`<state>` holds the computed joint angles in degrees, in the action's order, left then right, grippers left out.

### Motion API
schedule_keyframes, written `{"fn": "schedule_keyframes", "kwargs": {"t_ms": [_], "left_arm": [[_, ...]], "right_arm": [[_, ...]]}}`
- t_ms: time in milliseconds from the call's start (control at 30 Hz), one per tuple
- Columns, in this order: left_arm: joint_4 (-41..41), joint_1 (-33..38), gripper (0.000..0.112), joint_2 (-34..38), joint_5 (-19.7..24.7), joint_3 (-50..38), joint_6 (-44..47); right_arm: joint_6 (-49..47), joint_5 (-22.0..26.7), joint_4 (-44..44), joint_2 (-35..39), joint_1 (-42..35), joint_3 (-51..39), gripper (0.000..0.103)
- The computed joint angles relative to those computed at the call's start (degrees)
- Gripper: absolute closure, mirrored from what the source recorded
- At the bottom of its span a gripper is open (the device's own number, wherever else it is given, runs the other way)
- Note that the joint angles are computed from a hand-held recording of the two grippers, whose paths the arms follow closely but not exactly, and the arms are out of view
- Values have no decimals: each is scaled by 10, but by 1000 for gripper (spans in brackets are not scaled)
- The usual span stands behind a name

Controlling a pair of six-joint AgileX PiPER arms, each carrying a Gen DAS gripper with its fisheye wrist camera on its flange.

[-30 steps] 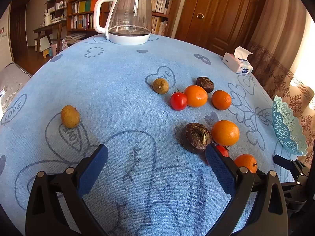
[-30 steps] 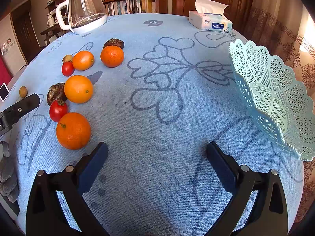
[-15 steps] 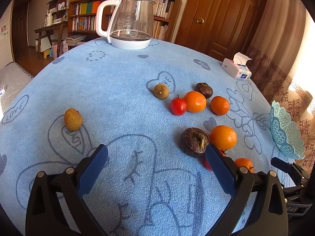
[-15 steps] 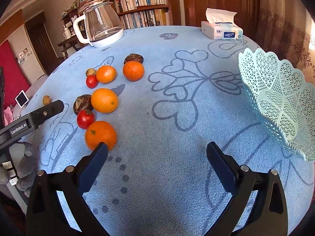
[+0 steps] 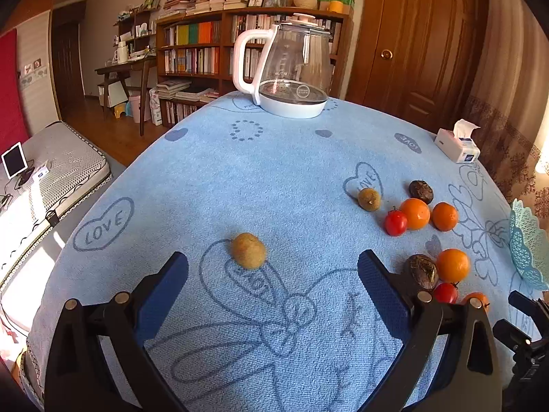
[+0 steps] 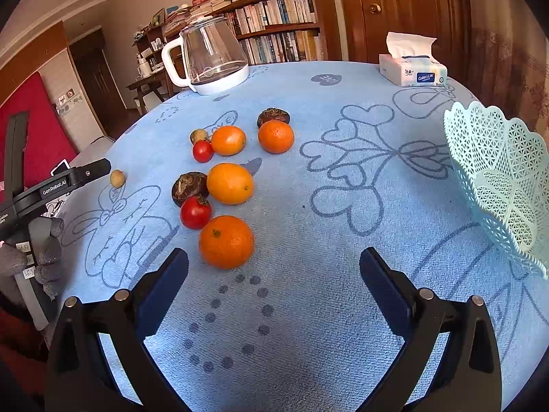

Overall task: Organize fruits
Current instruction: 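Grasp the small brown kiwi with the left tool while the right tool approaches the orange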

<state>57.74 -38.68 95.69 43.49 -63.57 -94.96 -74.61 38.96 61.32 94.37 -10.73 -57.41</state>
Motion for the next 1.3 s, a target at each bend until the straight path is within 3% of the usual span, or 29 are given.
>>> {"fn": "schedule_keyframes", "kwargs": {"t_ms": [267,600,800,1133,1300], "left_arm": [[-86,52,35,7,-52,5,60],[-143,84,73,54,-33,-52,135],[-124,82,86,50,-53,-41,124],[-54,51,86,31,-50,-25,71],[-55,48,86,26,-49,-24,71]], "right_arm": [[-3,-11,-6,-2,7,5,2],[2,-12,-12,-2,8,4,2],[0,-14,-10,-4,10,5,2],[-33,-13,13,-18,12,17,2],[9,-31,-28,-14,46,3,5]]}}
